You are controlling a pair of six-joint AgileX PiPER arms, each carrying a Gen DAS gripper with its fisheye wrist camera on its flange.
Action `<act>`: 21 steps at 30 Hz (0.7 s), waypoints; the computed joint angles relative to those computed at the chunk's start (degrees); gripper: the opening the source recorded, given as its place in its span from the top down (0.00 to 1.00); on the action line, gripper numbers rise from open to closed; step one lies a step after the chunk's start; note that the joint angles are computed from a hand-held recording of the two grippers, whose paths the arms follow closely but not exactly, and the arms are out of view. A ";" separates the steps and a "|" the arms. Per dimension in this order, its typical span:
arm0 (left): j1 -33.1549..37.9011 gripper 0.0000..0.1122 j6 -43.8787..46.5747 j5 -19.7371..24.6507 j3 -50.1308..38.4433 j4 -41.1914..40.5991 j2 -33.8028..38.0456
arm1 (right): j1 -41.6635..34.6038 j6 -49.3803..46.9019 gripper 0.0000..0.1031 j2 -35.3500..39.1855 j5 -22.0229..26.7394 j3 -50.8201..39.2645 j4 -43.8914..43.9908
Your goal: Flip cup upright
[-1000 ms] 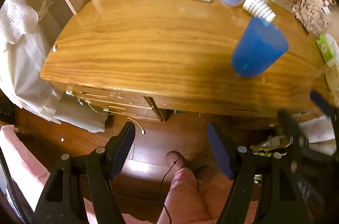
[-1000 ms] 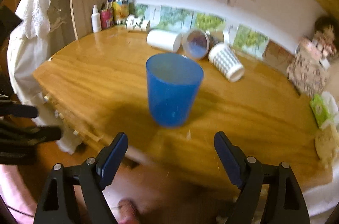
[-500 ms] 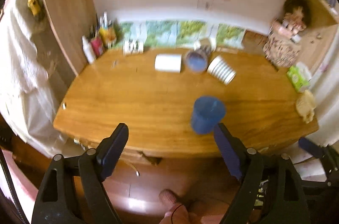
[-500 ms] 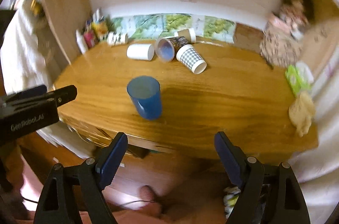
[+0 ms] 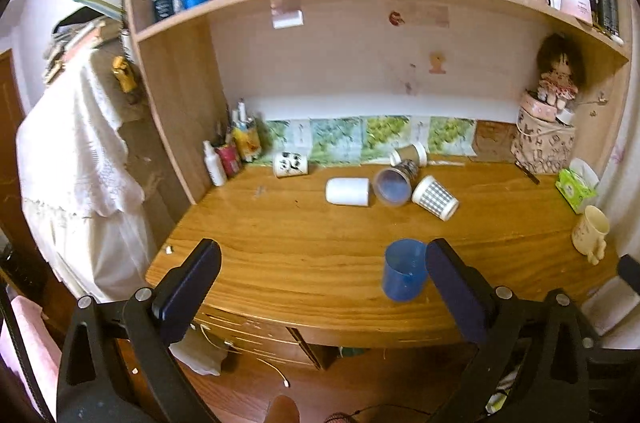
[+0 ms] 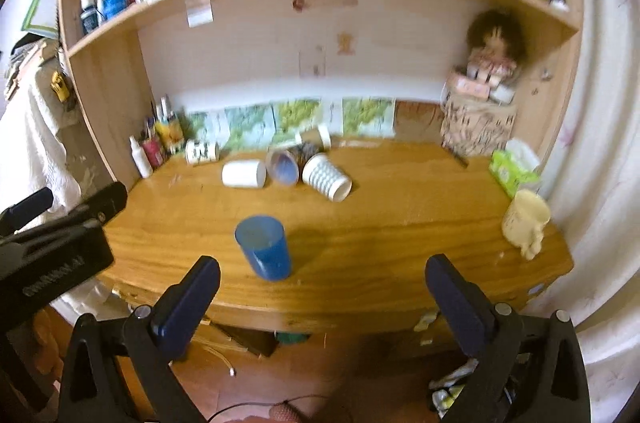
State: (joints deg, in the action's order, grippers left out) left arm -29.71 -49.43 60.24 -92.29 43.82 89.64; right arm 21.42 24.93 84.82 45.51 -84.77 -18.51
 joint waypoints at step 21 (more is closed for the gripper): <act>-4.88 0.09 -9.49 -2.88 8.23 7.44 -6.25 | 0.18 6.00 0.00 -7.61 -7.21 8.43 -5.60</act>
